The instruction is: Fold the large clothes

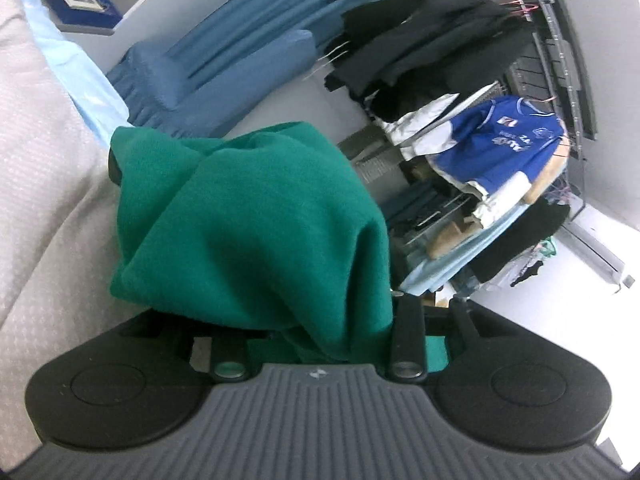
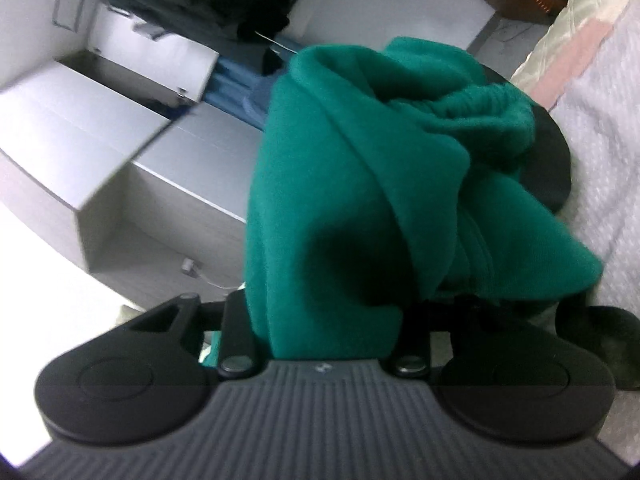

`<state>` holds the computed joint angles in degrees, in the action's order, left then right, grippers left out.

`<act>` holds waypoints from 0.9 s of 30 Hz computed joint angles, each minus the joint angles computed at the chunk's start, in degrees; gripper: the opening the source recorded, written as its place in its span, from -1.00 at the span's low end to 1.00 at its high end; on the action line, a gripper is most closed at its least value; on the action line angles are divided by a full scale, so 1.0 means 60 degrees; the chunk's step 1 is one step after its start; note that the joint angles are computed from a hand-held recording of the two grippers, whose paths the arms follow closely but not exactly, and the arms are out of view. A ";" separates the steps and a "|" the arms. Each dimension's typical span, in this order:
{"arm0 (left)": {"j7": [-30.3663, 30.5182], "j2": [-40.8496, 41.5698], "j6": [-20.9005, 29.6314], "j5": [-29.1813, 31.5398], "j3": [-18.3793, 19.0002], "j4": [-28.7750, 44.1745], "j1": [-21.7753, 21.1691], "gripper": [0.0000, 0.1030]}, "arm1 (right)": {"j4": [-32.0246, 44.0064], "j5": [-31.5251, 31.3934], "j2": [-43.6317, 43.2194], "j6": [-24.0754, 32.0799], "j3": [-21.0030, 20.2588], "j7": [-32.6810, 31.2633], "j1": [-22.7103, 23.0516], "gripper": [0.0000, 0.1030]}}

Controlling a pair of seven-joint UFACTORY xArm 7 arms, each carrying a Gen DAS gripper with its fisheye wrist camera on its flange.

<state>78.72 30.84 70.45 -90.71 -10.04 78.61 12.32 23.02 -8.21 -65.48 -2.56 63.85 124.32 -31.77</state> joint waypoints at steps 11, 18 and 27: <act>0.0407 -0.0796 -0.0010 0.1042 0.0754 -0.1787 0.0376 -0.06 | -0.0321 -0.0187 0.0207 0.0874 0.0516 0.0937 0.1002 0.07; 0.0169 -0.1648 -0.0409 0.2367 0.1067 -0.2190 0.0276 0.29 | -0.0123 -0.0392 0.1011 0.1854 -0.0083 0.1387 0.1679 0.28; 0.1889 -0.4220 -0.0424 0.3379 0.2111 -0.4114 0.0636 0.36 | 0.1507 -0.0750 0.2091 0.5665 -0.1318 0.1231 0.3983 0.37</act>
<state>90.05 5.52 67.90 -70.44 2.63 53.93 16.13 32.07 -12.71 -52.93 31.43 55.94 131.71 -7.87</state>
